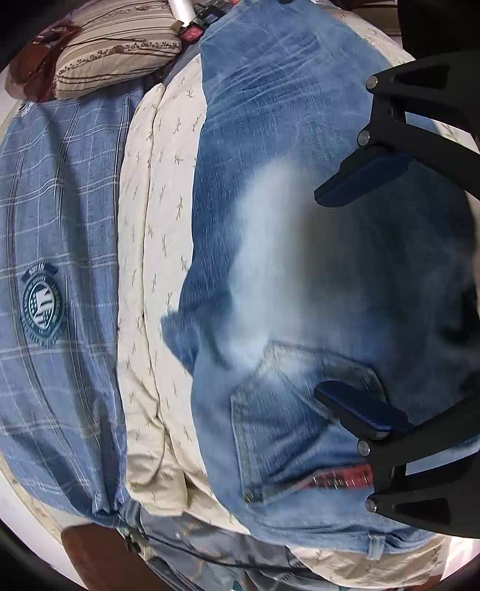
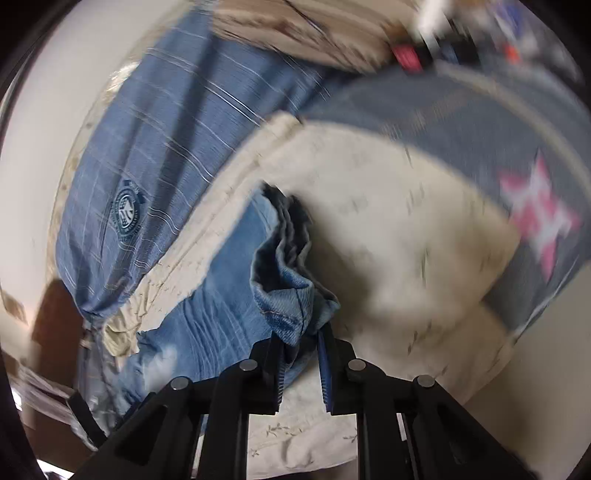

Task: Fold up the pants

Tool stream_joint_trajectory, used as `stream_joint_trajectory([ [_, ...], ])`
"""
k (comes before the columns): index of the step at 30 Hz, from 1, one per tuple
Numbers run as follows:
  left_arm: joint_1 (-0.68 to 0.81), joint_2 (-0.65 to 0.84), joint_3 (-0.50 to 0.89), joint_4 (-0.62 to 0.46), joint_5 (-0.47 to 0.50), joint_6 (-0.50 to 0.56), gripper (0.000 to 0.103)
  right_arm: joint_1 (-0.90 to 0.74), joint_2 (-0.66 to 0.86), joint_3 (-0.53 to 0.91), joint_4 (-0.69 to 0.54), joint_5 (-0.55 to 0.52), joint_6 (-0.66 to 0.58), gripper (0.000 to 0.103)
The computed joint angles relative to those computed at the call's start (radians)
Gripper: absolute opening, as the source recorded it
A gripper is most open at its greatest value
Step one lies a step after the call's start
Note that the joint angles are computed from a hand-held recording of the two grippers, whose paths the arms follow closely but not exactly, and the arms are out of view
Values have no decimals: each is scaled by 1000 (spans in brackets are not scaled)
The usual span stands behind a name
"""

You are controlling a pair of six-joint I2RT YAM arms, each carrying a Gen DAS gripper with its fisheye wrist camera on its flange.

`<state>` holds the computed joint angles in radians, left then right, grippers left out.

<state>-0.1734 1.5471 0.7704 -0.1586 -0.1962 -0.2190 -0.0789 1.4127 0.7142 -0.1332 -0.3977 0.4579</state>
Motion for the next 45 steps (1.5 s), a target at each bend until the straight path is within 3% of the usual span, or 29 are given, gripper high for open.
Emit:
stream_joint_trajectory([
  [2, -15, 11, 21, -1, 4, -10, 96, 0, 20, 10, -24, 8, -16, 16],
  [5, -55, 56, 96, -19, -13, -21, 96, -53, 184, 18, -10, -59, 5, 23],
  [7, -76, 95, 158, -27, -3, -37, 96, -69, 184, 22, -14, -88, -8, 28],
  [9, -109, 157, 232, -30, -1, -39, 96, -64, 180, 57, -77, -89, -64, 53],
  [10, -124, 191, 264, -29, -7, -39, 96, -73, 168, 54, -88, -91, -76, 56],
  [14, -164, 409, 445, -150, -65, -26, 100, -131, 67, 30, -110, -95, -106, 56],
  [17, -154, 417, 469, -174, -63, -44, 103, -153, 41, 79, -136, -78, -171, 56],
  [20, -132, 386, 460, -177, 12, -55, 99, -165, 124, 170, -183, -162, -193, 56],
  [22, -124, 324, 411, -139, 39, -83, 98, -166, 128, 169, -176, -169, -164, 56],
  [24, -133, 271, 350, -100, -5, -99, 98, -184, 97, 113, -147, -216, -129, 56],
  [27, -139, 375, 427, -198, -12, -55, 100, -200, 83, 11, -73, -346, -40, 56],
  [28, -145, 384, 412, -158, -33, -49, 103, -183, 102, -2, -54, -364, -13, 56],
  [31, -144, 369, 428, -195, -19, -92, 102, -145, 174, -15, 10, -342, 61, 56],
  [36, -173, 240, 319, -122, -7, -76, 102, -147, 227, -30, 90, -312, 148, 56],
  [39, -192, 299, 330, -138, -19, -55, 102, -165, 256, -53, 183, -346, 199, 56],
  [40, -199, 333, 332, -135, -37, -59, 103, -164, 255, -51, 183, -343, 191, 56],
  [41, -202, 316, 283, -63, -47, -71, 103, -158, 254, -41, 174, -331, 183, 56],
  [45, -198, 314, 320, -133, -26, -94, 103, -146, 249, -4, 95, -280, 122, 44],
])
